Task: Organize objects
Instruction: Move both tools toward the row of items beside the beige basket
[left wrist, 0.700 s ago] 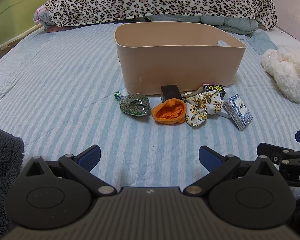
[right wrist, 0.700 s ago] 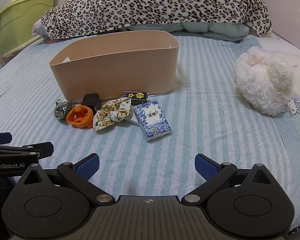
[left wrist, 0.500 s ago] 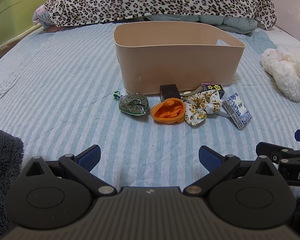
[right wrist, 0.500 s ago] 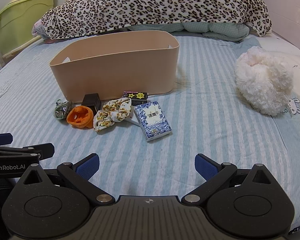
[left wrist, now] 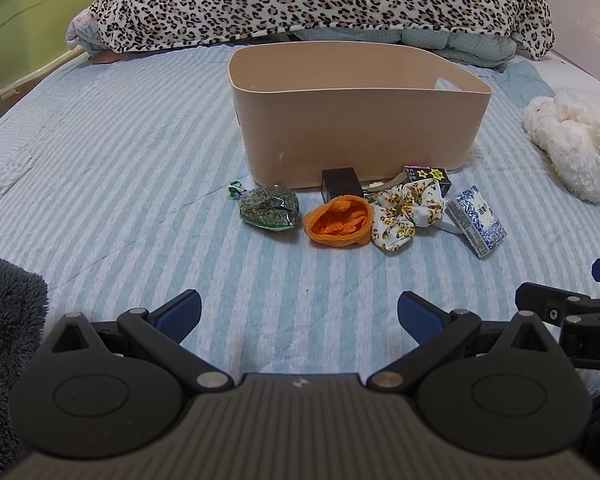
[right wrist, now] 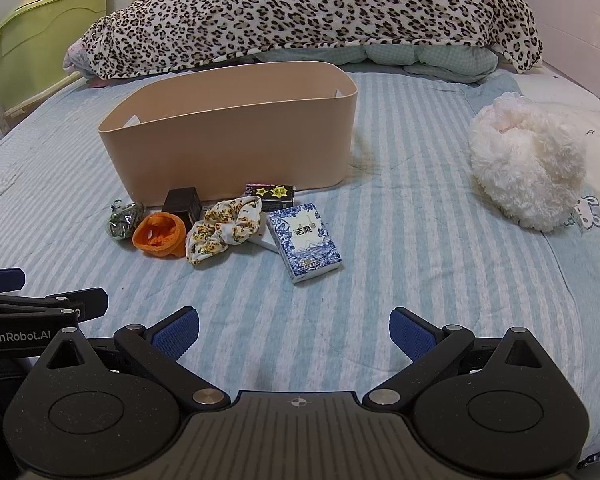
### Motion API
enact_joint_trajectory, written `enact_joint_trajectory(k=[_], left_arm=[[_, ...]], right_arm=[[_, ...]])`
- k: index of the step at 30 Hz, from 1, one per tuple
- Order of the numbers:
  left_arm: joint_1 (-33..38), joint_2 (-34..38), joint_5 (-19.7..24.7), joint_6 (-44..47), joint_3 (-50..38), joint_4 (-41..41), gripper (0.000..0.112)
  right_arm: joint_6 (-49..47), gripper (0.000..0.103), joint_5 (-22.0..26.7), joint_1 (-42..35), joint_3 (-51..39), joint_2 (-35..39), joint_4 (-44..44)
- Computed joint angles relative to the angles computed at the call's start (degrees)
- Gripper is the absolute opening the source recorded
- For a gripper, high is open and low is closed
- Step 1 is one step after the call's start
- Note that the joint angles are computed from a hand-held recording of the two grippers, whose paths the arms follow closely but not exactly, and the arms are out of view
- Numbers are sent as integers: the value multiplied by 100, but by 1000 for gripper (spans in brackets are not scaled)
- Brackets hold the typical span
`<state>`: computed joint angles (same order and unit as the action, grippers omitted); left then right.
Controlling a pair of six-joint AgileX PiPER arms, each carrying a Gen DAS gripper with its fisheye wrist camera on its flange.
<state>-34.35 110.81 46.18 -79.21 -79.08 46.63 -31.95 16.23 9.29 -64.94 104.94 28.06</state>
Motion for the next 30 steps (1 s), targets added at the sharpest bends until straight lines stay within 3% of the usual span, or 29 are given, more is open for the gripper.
enact_joint_trajectory(k=[30], left_arm=[[358, 172, -142, 413, -154, -236, 103]], right_arm=[[679, 103, 300, 79, -537, 253, -440]])
